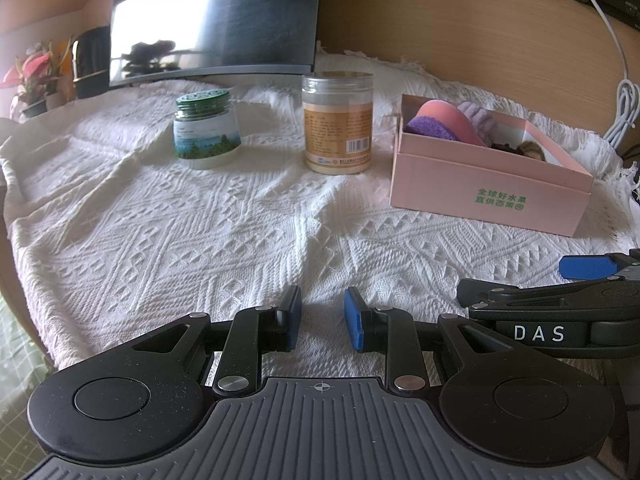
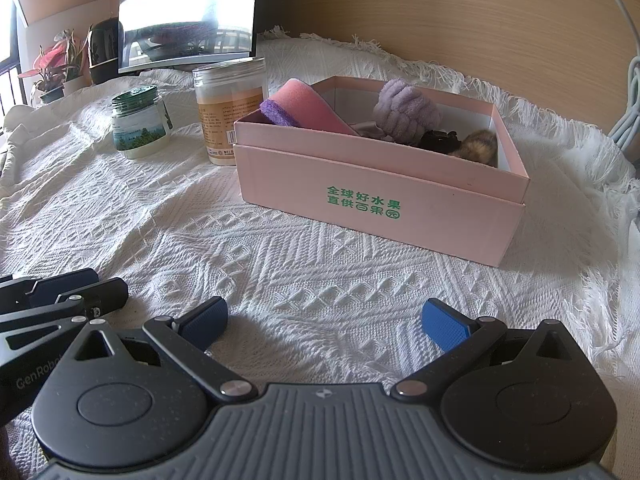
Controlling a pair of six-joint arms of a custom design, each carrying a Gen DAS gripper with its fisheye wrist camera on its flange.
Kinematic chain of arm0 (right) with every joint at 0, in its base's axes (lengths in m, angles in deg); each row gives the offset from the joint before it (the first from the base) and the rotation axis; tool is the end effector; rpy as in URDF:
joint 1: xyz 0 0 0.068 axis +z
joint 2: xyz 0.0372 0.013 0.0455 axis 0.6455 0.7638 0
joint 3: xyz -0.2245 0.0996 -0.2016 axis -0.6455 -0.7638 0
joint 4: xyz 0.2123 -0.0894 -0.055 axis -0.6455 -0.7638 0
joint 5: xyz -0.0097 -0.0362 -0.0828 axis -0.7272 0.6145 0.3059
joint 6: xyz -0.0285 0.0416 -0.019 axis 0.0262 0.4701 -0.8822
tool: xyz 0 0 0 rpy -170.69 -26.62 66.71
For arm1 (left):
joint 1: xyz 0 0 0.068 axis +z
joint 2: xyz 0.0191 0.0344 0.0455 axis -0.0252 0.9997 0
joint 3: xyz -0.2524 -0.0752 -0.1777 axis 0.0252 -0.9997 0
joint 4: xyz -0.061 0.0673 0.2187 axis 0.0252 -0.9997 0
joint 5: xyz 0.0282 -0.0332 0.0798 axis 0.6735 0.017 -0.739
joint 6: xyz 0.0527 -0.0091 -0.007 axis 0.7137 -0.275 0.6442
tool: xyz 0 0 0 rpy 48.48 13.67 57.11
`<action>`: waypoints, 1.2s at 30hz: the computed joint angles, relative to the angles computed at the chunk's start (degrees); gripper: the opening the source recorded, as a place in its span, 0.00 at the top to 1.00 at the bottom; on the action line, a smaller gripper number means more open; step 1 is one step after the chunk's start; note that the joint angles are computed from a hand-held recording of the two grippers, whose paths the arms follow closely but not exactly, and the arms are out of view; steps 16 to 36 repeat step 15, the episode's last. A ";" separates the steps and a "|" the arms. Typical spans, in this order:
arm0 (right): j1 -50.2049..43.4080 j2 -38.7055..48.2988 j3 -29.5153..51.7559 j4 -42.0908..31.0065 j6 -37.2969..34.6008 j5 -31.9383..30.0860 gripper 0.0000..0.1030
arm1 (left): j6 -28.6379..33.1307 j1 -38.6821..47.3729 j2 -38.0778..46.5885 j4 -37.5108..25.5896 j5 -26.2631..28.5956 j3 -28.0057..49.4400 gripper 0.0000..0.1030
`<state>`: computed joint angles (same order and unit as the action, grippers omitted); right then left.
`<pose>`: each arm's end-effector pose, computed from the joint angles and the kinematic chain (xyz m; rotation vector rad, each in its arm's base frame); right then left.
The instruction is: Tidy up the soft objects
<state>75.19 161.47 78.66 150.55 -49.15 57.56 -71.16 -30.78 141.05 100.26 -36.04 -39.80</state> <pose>0.2013 0.1156 0.0883 0.0033 2.1269 -0.1629 0.2206 -0.1107 0.1254 0.1139 2.1934 -0.0528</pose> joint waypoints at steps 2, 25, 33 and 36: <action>0.00 0.04 -0.01 0.05 0.00 0.00 0.00 | 0.03 -0.13 0.01 -0.05 -0.26 0.01 0.73; 0.07 0.13 -0.01 0.13 0.06 0.06 0.00 | 0.12 -0.03 0.05 -0.02 -0.20 0.05 0.73; 0.07 0.13 -0.01 0.13 0.06 0.06 0.00 | 0.12 -0.03 0.05 -0.02 -0.20 0.05 0.73; 0.07 0.13 -0.01 0.13 0.06 0.06 0.00 | 0.12 -0.03 0.05 -0.02 -0.20 0.05 0.73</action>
